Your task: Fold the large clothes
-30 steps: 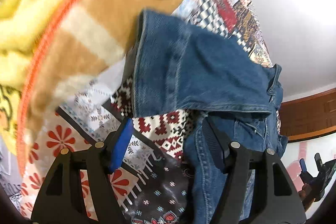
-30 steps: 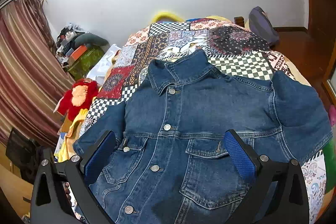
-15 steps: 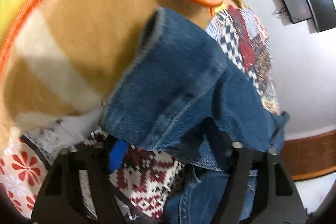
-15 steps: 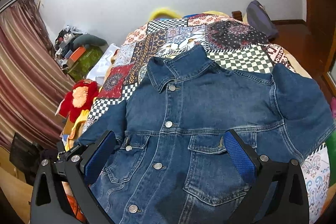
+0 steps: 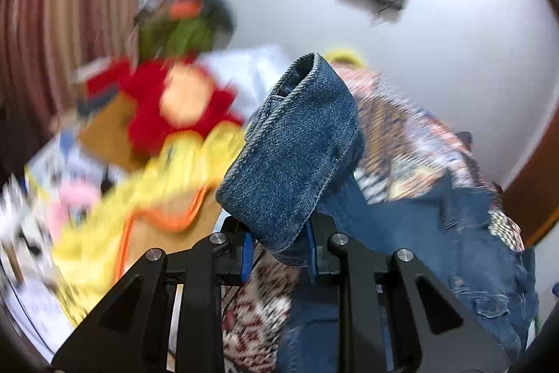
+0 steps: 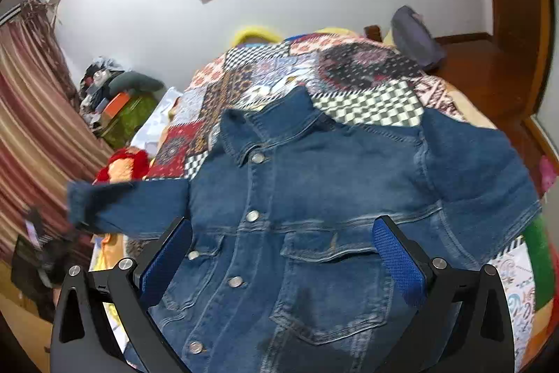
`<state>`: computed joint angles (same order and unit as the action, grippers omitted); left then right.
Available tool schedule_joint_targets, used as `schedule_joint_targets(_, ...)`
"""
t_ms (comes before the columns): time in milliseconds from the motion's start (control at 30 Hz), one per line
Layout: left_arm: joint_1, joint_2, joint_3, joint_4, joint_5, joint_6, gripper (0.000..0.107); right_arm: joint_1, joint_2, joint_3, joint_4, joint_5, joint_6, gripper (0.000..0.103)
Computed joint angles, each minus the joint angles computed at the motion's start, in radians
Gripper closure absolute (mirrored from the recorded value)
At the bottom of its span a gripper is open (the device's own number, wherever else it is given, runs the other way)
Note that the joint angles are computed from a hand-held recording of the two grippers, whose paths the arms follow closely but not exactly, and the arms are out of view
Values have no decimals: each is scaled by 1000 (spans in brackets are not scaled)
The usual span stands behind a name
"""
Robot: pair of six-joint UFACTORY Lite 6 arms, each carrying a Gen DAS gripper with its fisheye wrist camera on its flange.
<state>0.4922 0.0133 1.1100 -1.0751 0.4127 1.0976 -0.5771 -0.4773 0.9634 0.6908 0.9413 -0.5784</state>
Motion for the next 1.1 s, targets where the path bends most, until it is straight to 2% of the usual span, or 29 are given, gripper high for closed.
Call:
schedule_joint_targets(133, -231, -66, 125, 235, -28, -234, 84, -74, 15, 15, 53, 31, -83, 0)
schedule_joint_targets(233, -382, -53, 209, 369, -29, -361, 86, -132, 34, 37, 93, 65, -144, 0)
schedule_joint_targets(467, -758, 174, 446, 635, 27, -667, 88, -325, 129, 133, 183, 202, -272, 0)
schedule_joint_targets(600, -852, 338, 521, 610, 122, -694, 88, -443, 176, 167, 216, 288, -338, 0)
schedule_joint_targets(667, -891, 450, 595, 614, 223, -708, 88, -475, 197, 176, 218, 297, -354, 0)
schedule_joint_targets(800, -957, 508, 564, 630, 297, -705, 86, -498, 269, 205, 194, 318, -351, 0)
schedule_joint_targets(833, -964, 504, 548, 624, 308, -687, 83, -499, 290, 213, 192, 327, -346, 0)
schedule_joint_targets(900, -979, 470, 490, 612, 296, -656, 68, -481, 330, 226, 180, 327, -324, 0)
schedule_joint_targets(967, -952, 433, 454, 507, 337, -564, 50, -447, 358, 230, 170, 311, -301, 0)
schedule_joint_targets(1100, -912, 353, 421, 418, 395, -508, 43, -371, 391, 231, 155, 295, -272, 0)
